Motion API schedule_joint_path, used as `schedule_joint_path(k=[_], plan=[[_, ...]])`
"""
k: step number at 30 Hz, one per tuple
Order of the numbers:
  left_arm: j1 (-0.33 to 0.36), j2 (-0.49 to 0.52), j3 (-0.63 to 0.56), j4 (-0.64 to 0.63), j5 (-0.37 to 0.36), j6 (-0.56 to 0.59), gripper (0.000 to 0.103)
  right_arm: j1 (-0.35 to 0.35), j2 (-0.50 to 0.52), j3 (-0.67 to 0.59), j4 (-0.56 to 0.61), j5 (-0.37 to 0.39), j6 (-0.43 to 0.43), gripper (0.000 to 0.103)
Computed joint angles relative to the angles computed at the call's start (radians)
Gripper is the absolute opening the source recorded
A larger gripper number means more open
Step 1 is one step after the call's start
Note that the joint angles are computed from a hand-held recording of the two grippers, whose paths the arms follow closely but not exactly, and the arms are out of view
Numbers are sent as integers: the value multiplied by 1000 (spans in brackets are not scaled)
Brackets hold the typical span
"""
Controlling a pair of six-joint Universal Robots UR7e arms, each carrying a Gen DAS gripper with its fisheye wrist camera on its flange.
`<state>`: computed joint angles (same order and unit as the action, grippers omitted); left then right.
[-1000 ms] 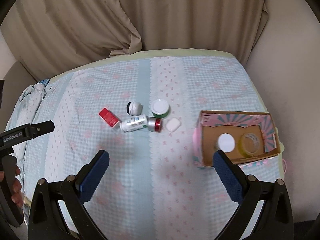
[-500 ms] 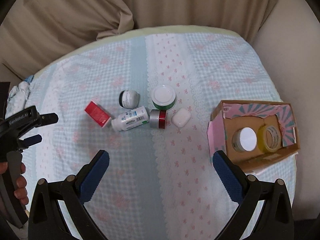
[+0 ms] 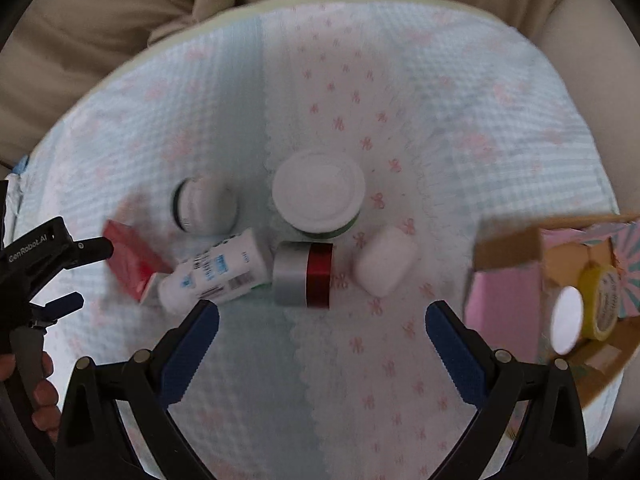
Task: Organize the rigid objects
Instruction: 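Grasp the red box with the left gripper while the right grasps the silver-red tin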
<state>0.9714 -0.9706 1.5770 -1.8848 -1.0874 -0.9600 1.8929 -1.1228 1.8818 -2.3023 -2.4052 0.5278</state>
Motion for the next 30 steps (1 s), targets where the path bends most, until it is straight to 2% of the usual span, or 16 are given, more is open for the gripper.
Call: schedule_joint_path(k=[3,6,8,11,13,15,17,19,21,23,26,30], plan=[[21,27,-7,-12,-13,-17,99,-30,39,-20,30,0,-9,96],[35,46,-13,-23,-24,-32,96,-49,74,-49,109,-22,22,94],[41,58,-18,-30,-30,-39,91,-61,82,-54,117,-14,32,89],[45,76,-22,-51,-31,-45,88,-70,88,-56,105,-10,31,88],[47,91,-32,-50,-30,-53,76,-76,94,-63,112,-19,37,87],[52,100,-33,-46,-24,-55,70,-83,104,-73,119,-21,46,84],[54,109,-35,-40,-12,-60,66,-97,106,-78,104,3,35,73],[53,117,-36,-52,-5,-62,55,-105,112,-83,96,14,23,67],[55,122,-38,-72,-11,-52,51,-102,123,-93,91,10,3,60],[53,123,-38,-73,-9,-43,50,-105,133,-110,85,30,-18,39],[53,116,-39,-74,-15,-15,48,-92,159,-142,119,21,0,39],[41,79,-16,-76,-19,10,44,-90,162,-135,102,35,14,39]])
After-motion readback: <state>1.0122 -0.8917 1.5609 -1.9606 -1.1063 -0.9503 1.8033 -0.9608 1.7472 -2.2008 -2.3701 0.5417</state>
